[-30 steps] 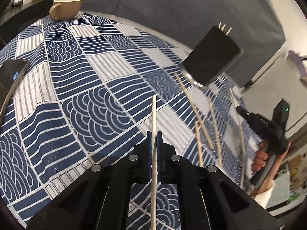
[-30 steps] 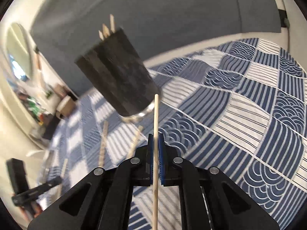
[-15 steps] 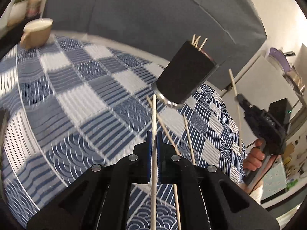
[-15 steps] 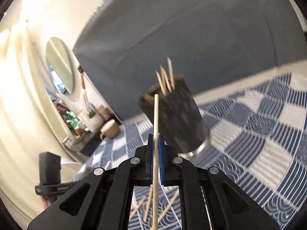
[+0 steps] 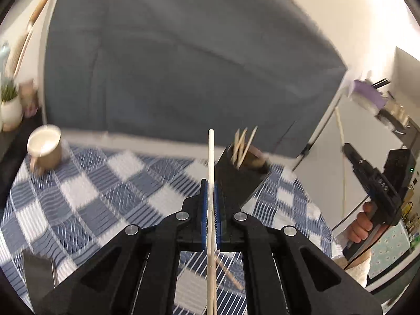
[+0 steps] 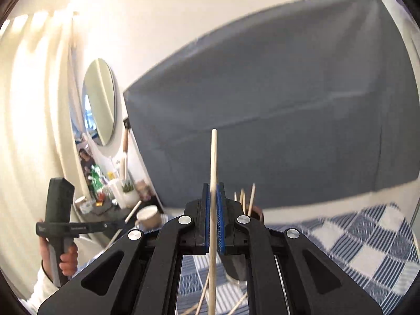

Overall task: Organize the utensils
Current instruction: 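Lift the stick with the right gripper while the left gripper carries its own stick, then lower both held sticks into the black holder and open both grippers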

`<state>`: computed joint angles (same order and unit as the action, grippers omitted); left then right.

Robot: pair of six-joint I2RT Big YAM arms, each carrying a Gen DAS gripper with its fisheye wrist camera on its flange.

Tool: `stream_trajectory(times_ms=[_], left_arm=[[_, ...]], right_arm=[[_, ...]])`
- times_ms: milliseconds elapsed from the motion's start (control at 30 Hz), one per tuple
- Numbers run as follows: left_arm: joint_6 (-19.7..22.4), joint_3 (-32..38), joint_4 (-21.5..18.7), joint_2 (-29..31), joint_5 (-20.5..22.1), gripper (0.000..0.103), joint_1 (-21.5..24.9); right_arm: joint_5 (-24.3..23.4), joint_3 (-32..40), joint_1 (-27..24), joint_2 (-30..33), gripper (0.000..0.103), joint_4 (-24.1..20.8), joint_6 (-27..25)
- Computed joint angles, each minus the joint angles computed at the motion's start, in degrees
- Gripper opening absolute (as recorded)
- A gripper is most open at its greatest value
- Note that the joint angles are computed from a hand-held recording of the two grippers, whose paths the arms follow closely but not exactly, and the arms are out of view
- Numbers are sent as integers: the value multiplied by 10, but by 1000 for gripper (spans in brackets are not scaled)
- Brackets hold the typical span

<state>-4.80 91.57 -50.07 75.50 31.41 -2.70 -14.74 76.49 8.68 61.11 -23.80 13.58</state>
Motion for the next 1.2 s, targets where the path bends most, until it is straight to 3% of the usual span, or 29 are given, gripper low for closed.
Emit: stream_trajectory(times_ms=[133, 300, 433, 533, 700, 767, 833, 900, 967, 1100, 1200], left_arm=[[-20, -3, 88, -10, -9, 5, -11], [-103, -38, 247, -11, 63, 5, -14], [-139, -56, 353, 8, 73, 5, -25], [-146, -23, 365, 56, 108, 5, -32], [-158, 9, 400, 106, 90, 5, -50], [-178, 10, 444, 122, 87, 5, -60], [-215, -4, 523, 133, 89, 5, -66], [-224, -4, 551, 145, 80, 5, -76], [-208, -2, 562, 155, 50, 5, -89], [-186, 23, 548, 185, 29, 5, -103], [-157, 33, 540, 197, -18, 5, -112]], right_arm=[[-11, 13, -7, 9, 5, 49, 4], [-33, 11, -11, 35, 5, 134, 40], [-39, 18, -11, 71, 5, 173, 67], [-37, 23, -13, 96, 5, 191, 71], [-10, 16, -14, 124, 5, 261, 94], [-7, 21, -14, 139, 5, 283, 102], [2, 29, -13, 153, 5, 284, 99], [20, 36, -11, 165, 5, 281, 91], [28, 36, -11, 173, 5, 287, 86], [31, 41, -18, 192, 5, 291, 92], [29, 50, -20, 209, 5, 297, 110]])
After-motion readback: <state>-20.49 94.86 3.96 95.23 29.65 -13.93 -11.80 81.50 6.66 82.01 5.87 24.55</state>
